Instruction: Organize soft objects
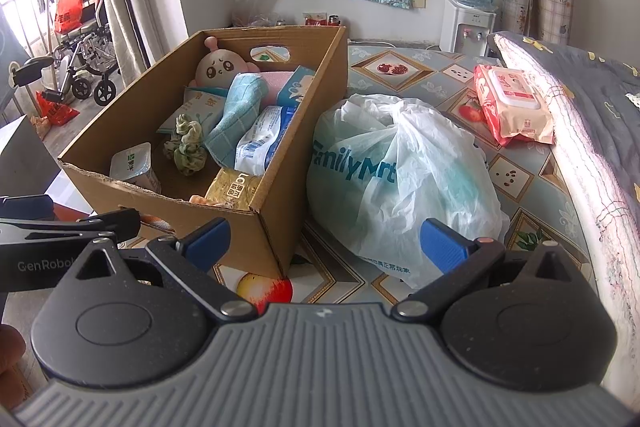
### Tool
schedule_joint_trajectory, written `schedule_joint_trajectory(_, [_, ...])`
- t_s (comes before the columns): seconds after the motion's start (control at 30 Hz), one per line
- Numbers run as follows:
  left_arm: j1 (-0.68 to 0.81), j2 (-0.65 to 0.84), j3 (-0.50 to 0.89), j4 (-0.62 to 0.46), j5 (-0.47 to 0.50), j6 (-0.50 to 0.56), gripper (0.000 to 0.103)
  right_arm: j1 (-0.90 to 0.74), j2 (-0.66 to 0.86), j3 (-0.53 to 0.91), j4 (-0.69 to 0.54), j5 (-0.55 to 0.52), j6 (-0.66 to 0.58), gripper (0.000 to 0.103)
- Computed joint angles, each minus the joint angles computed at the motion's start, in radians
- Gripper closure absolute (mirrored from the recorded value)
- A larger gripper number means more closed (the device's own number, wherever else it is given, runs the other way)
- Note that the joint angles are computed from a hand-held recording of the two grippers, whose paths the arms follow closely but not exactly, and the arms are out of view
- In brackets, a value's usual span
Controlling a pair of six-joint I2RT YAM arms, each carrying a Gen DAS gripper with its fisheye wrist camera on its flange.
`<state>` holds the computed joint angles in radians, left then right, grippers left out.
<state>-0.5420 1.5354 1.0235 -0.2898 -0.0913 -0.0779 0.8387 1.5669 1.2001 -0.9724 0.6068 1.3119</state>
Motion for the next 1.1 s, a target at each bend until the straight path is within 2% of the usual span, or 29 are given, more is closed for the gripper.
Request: schedule_joint_trajectory(1.1, [0.000, -0.005, 0.001, -0.019, 0.006, 0.000, 0.002, 0.014, -0.001, -0.003, -0.023, -0.011, 0.047, 0.001])
